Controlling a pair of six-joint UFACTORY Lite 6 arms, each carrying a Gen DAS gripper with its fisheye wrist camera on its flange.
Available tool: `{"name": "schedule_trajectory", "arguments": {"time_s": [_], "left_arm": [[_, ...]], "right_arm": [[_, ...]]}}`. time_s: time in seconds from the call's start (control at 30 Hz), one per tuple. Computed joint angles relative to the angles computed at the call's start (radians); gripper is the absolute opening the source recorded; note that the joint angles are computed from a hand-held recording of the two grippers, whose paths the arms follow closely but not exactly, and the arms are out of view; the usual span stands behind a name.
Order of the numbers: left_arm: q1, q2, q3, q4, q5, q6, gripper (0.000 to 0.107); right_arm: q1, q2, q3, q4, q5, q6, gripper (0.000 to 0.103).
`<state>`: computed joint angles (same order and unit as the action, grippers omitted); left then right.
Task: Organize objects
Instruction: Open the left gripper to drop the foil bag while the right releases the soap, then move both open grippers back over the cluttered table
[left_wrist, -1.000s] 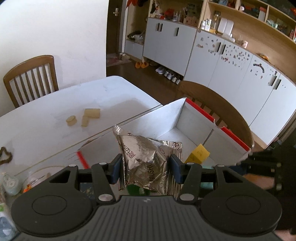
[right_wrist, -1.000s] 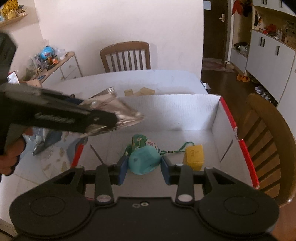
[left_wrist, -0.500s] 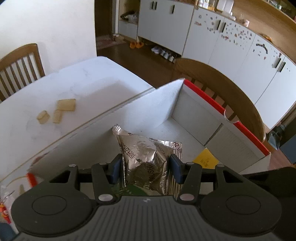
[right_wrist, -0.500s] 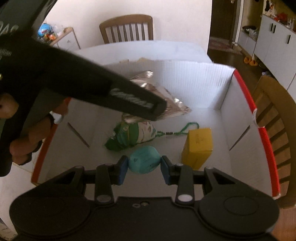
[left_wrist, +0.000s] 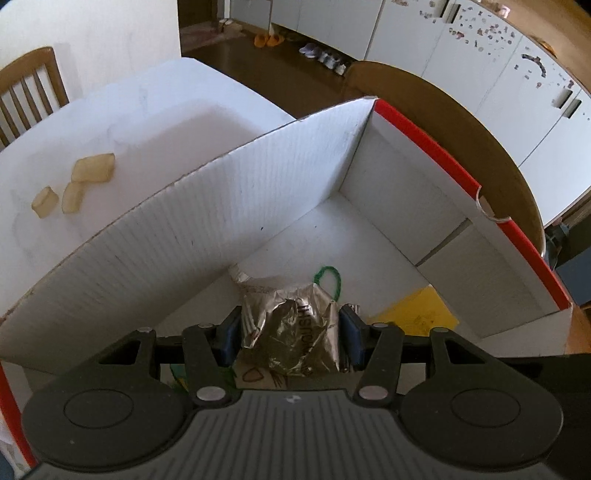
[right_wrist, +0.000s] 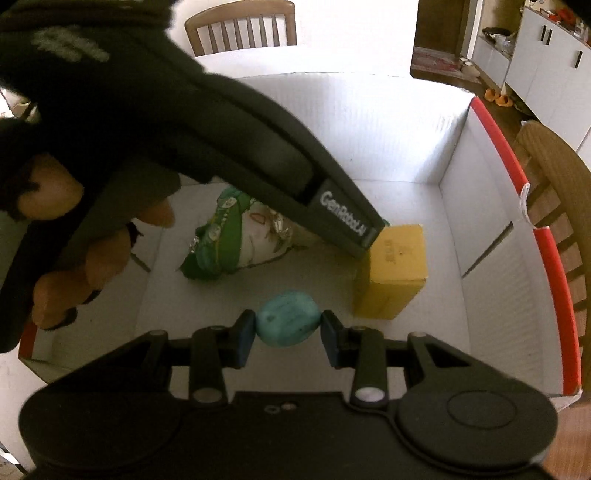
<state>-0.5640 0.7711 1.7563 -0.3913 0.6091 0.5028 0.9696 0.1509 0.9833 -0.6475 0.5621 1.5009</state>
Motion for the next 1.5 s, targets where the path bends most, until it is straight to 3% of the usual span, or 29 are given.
{"name": "schedule_trajectory", "arguments": {"time_s": [0.17, 0.27, 0.47, 0.67, 0.83, 1.0, 1.33, 1.5], "left_arm": [[-0.005, 0.025, 0.043, 0.034, 0.022, -0.043, 0.056], [-0.005, 0.005, 0.023, 0.035, 0.010, -0.050, 0.065], [0.022, -0.070, -0.056, -0.009, -0.012, -0.038, 0.069], [0.063, -0.206, -0.193, -0.085, -0.045, 0.052, 0.069], [0.117, -0.348, -0.323, -0.210, -0.064, 0.177, 0.069], [0.181, -0.479, -0.432, -0.308, -0.055, 0.299, 0.069], [0.375, -0.749, -0.638, -0.470, 0.032, 0.530, 0.069], [0.511, -0.844, -0.709, -0.532, 0.128, 0.653, 0.069]], "right_arm": [[0.011, -0.018, -0.025, -0.013, -0.010, 0.029, 0.037], [0.020, -0.037, -0.045, -0.024, -0.017, 0.049, 0.037], [0.048, -0.092, -0.090, -0.054, -0.008, 0.112, 0.046], [0.062, -0.148, -0.080, -0.084, 0.025, 0.132, 0.052], [0.121, -0.218, -0.070, -0.104, 0.126, 0.182, 0.053], [0.118, -0.192, 0.006, -0.125, 0.161, 0.158, 0.053], [0.235, -0.203, 0.098, -0.186, 0.294, 0.267, 0.063], [0.291, -0.149, 0.197, -0.206, 0.376, 0.304, 0.067]]}}
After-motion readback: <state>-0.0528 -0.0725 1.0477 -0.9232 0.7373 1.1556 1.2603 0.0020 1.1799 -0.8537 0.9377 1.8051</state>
